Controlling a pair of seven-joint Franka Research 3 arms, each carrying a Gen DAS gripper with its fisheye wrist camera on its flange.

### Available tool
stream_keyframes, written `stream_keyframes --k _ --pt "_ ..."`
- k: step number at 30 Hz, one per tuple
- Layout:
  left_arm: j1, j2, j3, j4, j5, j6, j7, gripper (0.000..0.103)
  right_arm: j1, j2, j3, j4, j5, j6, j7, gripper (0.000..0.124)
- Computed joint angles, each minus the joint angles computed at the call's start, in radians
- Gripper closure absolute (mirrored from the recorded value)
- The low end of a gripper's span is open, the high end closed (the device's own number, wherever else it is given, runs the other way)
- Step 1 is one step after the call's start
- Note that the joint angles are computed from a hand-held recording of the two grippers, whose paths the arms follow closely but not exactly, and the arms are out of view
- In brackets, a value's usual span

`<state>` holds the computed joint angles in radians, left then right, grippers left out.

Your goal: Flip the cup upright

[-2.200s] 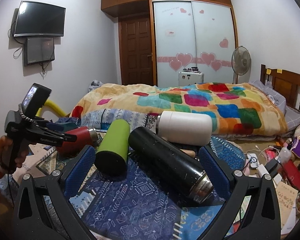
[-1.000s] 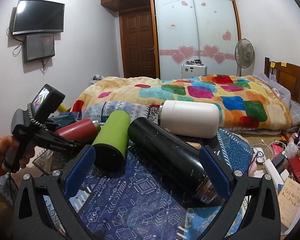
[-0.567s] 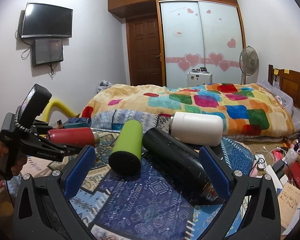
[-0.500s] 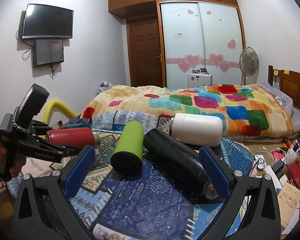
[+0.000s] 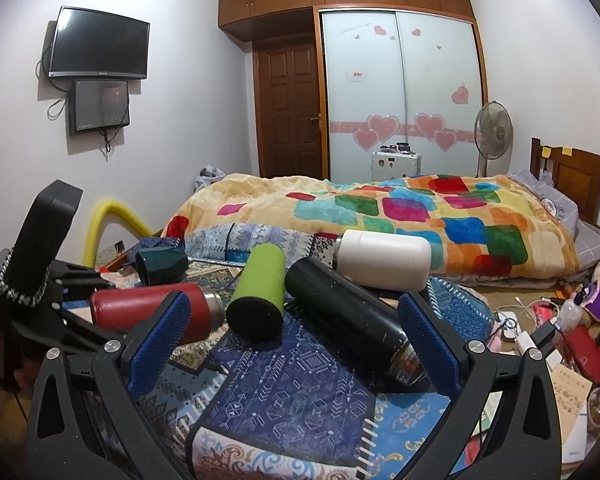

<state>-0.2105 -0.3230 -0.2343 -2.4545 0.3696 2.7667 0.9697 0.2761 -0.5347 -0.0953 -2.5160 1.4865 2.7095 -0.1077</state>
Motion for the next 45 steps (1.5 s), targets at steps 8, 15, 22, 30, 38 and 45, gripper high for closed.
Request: stream_keyframes --k 8,15,22,30,38,45 --pt "-0.033 0.070 0.006 0.009 -0.035 0.065 0.053 0.041 -0.009 0.028 0.005 -0.009 -0.053 0.015 0.042 0.021" --pt "-0.026 0.081 -0.009 0.012 -0.010 0.089 0.035 0.041 -0.015 0.049 -0.004 -0.018 -0.125 0.019 0.109 0.021" --pt "-0.034 0.096 -0.016 0.018 -0.008 0.042 0.024 0.041 -0.008 0.046 -0.017 -0.027 -0.163 0.021 0.139 0.021" --pt "-0.009 0.000 -0.032 -0.016 0.033 0.043 -0.014 0.025 0.010 0.054 -0.021 -0.026 -0.168 0.027 0.140 0.021" --pt "0.095 -0.068 -0.001 -0.060 0.120 -0.022 -0.118 0.021 0.015 0.121 0.007 -0.011 -0.243 0.005 0.224 0.021" --pt "0.076 -0.089 0.039 -0.137 0.057 0.040 -0.082 0.023 0.032 0.154 0.030 -0.006 -0.289 0.010 0.257 0.021"
